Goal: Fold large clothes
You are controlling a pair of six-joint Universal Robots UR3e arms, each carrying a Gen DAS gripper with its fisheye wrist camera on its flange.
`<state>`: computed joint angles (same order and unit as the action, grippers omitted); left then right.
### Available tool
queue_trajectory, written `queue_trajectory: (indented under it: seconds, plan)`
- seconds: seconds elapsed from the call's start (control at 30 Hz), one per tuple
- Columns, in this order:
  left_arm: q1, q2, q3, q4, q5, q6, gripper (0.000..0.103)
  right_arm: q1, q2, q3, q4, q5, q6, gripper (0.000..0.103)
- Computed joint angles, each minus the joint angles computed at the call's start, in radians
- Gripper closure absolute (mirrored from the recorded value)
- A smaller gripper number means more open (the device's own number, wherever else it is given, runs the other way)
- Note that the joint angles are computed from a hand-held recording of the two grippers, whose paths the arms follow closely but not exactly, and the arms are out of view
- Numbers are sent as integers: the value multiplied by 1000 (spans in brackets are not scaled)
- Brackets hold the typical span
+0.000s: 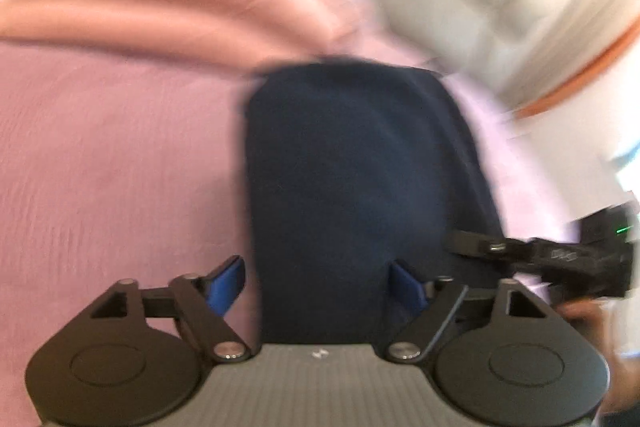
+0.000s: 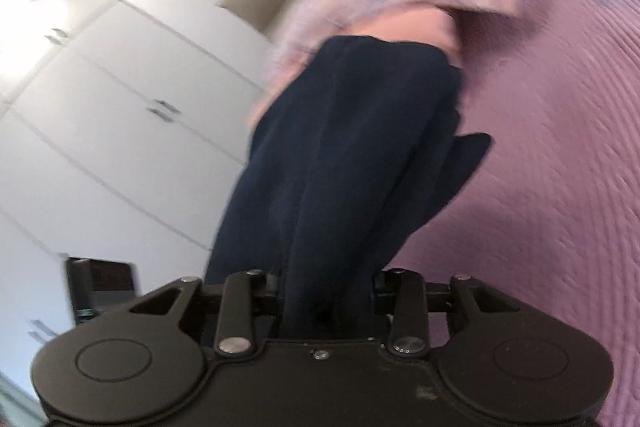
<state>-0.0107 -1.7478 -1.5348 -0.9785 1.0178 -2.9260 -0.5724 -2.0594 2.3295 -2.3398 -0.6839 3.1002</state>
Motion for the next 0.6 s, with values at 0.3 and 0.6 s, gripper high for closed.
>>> queue_trajectory:
  seconds: [0.3,0.6]
  plan:
    - [52,63,-82,-87,-9,-57,19,71,39,-27,-56,-334,-64,24]
    - [-77,187,-199,-99,151,118,0,458,24,-73,-9,-494,-244,25]
